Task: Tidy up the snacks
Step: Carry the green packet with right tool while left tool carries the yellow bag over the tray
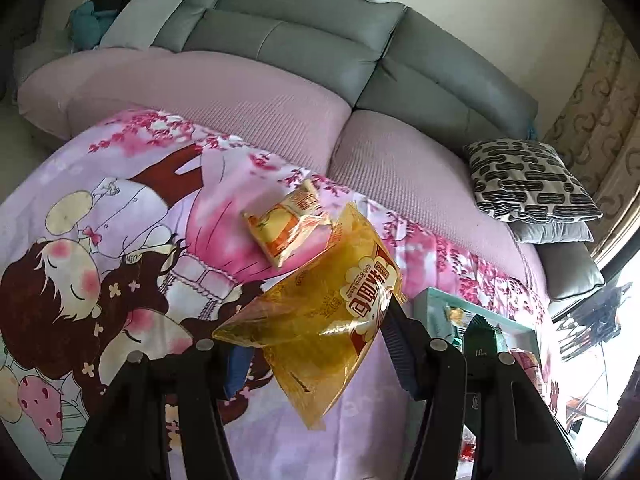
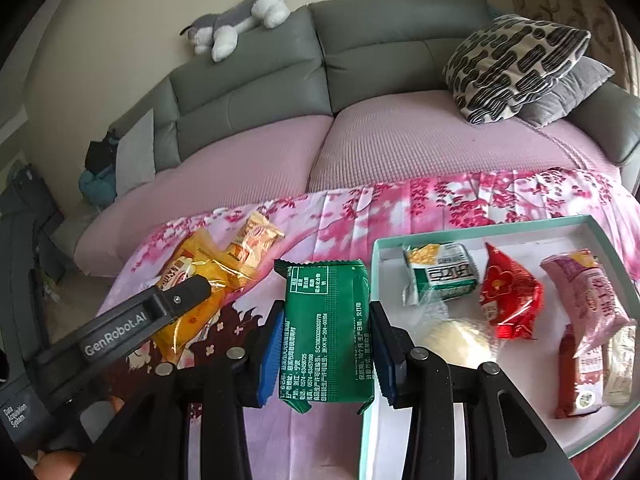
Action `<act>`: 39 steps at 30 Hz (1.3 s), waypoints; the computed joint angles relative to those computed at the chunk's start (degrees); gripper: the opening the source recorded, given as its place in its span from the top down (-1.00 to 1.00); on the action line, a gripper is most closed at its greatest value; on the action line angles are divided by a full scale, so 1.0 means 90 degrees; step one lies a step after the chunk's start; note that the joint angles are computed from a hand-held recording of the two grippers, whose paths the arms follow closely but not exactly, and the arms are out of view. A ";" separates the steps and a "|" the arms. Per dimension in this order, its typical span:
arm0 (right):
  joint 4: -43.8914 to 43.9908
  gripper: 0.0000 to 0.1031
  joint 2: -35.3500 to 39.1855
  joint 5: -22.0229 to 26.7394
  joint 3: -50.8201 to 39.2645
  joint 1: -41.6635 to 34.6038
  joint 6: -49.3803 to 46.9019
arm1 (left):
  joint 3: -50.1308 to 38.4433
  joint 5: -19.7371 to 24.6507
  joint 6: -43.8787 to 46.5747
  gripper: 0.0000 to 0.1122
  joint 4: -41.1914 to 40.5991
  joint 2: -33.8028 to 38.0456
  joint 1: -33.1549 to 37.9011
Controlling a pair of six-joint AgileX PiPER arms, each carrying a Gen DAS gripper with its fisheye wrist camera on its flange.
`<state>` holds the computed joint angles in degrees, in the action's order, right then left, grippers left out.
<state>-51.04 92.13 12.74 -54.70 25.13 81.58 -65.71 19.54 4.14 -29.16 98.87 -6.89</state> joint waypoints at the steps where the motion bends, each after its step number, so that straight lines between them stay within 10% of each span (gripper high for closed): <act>1: -0.0064 0.18 -0.0036 -0.0027 0.0045 -0.0033 0.0072 | -0.0017 0.0002 -0.0094 -0.08 0.0088 0.0002 -0.0040; 21: -0.0590 0.18 -0.1288 -0.0260 0.1429 -0.1501 0.0757 | -0.0132 -0.0147 -0.0815 -0.08 0.0631 -0.0078 -0.1136; 39: 0.3432 0.18 -0.0952 -0.0896 0.1717 -0.2551 -0.3427 | -0.1079 -0.0068 -0.1117 -0.08 0.0977 0.0964 -0.2260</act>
